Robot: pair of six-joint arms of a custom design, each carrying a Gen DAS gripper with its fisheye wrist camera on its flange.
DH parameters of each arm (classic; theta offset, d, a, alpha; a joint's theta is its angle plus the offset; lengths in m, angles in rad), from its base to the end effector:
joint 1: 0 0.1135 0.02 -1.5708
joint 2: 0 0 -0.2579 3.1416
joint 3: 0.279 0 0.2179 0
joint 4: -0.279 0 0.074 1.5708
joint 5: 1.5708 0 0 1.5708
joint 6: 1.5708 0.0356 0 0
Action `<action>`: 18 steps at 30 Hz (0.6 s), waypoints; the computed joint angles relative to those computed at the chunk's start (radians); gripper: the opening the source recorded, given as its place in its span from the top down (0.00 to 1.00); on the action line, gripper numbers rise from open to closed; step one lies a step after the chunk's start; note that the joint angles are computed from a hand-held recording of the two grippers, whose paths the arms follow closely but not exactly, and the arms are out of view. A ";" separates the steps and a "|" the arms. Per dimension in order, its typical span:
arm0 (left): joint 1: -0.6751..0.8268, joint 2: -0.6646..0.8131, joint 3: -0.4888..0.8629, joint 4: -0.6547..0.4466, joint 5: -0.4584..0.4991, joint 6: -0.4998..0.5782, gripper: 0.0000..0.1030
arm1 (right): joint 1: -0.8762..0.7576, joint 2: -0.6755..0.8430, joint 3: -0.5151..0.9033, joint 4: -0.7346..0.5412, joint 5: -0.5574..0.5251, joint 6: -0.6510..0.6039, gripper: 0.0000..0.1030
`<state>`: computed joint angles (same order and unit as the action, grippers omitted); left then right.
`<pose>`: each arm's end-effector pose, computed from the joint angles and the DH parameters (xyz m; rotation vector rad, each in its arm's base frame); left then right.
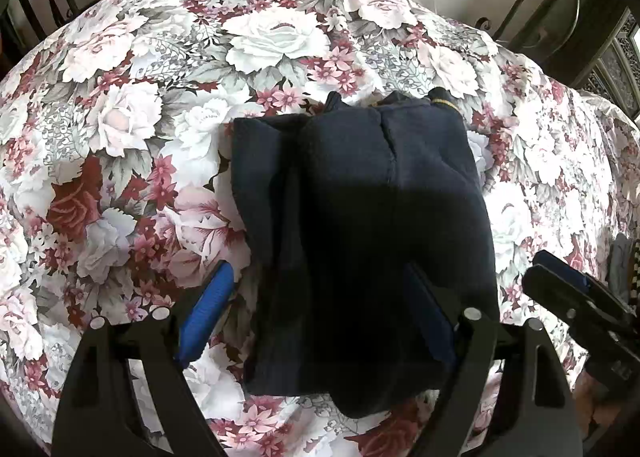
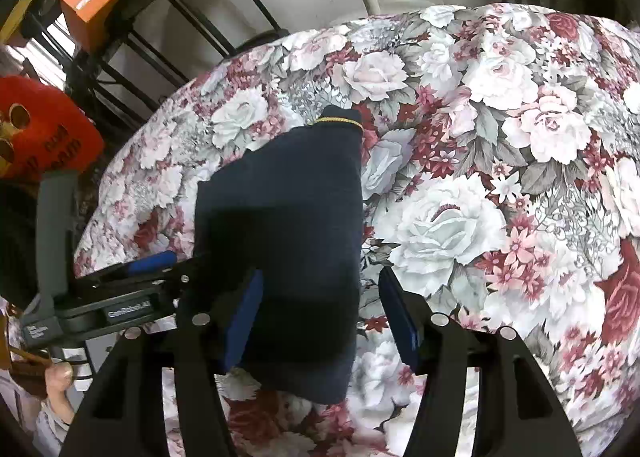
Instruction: Fold small clothes
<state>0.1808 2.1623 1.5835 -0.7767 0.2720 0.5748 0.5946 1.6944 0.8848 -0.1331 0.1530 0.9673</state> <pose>0.3904 0.0616 0.1574 0.5954 2.7691 -0.2473 0.2548 0.1657 0.1708 0.5360 2.4996 0.4452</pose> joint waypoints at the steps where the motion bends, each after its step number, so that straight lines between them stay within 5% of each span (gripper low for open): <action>1: 0.002 -0.003 0.000 0.000 0.001 0.000 0.19 | 0.003 -0.003 -0.004 0.006 0.003 0.007 0.39; 18: -0.015 0.040 0.021 -0.010 -0.011 -0.004 0.19 | -0.057 0.065 -0.005 0.108 -0.057 0.016 0.32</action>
